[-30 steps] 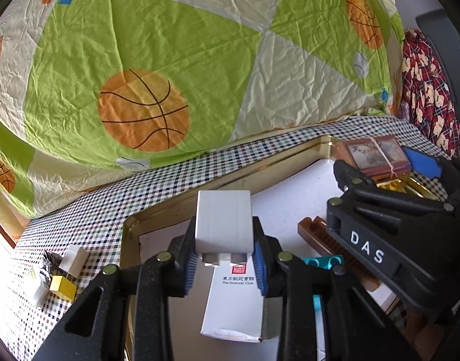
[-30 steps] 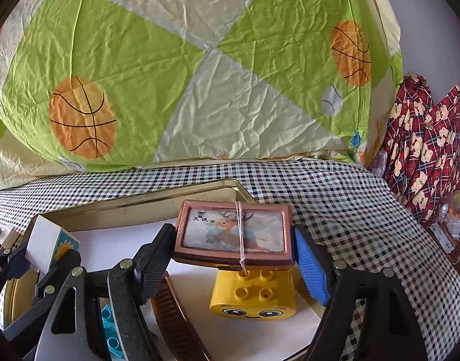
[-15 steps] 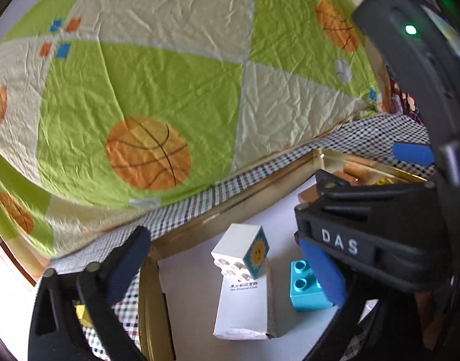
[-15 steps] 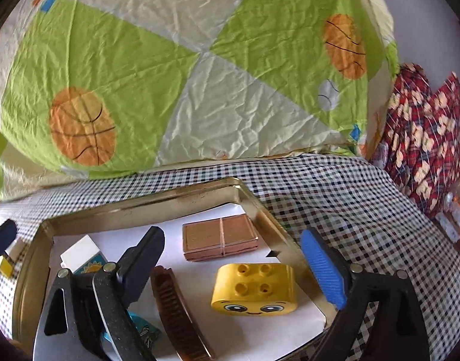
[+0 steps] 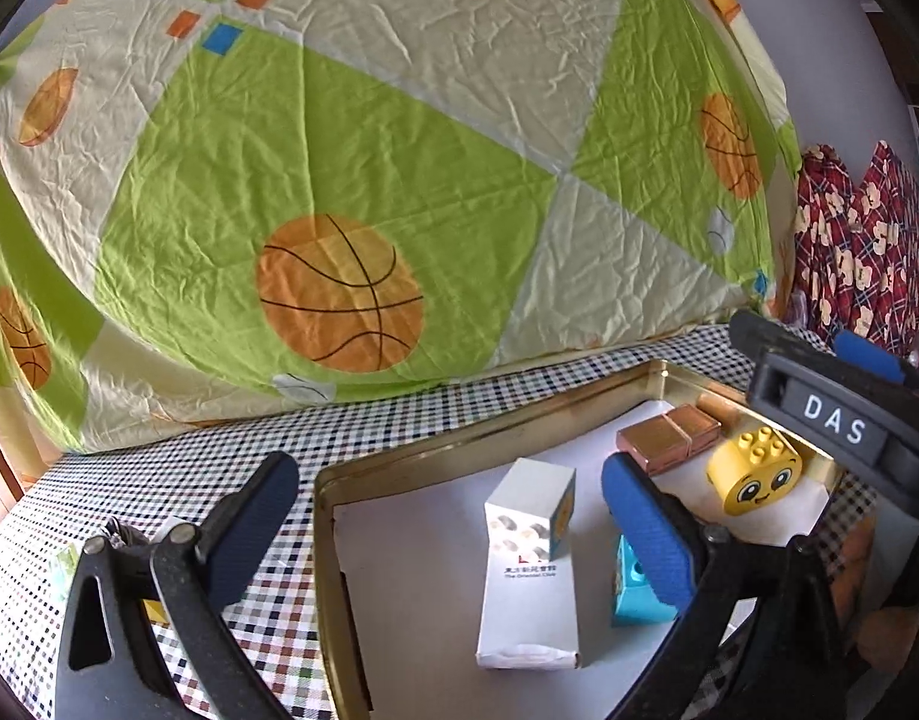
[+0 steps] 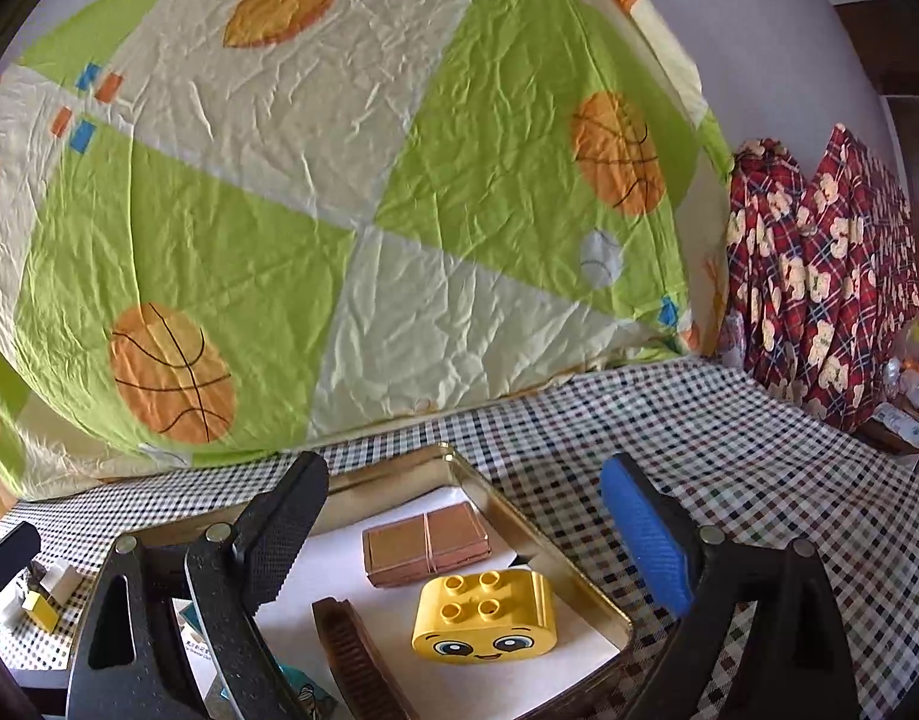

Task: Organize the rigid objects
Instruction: 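Withdraw both open tools from the tin toward the remaining objects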

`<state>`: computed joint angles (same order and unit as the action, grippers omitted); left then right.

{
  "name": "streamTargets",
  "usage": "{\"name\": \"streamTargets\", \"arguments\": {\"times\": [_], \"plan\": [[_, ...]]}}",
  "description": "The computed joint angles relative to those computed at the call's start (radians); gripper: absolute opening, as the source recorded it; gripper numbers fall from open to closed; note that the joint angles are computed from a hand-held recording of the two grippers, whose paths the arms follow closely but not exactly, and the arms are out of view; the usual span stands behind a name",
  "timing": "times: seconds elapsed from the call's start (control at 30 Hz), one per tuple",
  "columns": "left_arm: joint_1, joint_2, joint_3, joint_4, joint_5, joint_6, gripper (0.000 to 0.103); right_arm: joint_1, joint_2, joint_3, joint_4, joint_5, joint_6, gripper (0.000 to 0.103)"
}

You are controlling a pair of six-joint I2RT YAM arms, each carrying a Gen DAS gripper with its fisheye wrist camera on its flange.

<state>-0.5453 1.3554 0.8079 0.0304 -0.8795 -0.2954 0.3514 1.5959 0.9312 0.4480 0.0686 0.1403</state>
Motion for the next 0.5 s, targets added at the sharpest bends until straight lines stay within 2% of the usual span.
{"name": "streamTargets", "arguments": {"times": [0.4,0.5], "plan": [[0.003,-0.098,-0.078,-0.014,-0.049,-0.093,0.102,0.013,-0.100,-0.151,0.191,0.096,0.007,0.094],[0.007,-0.124,-0.096,-0.027,-0.044,-0.116,0.102,0.015,-0.121,-0.175,0.193,0.100,0.036,0.094]]}}
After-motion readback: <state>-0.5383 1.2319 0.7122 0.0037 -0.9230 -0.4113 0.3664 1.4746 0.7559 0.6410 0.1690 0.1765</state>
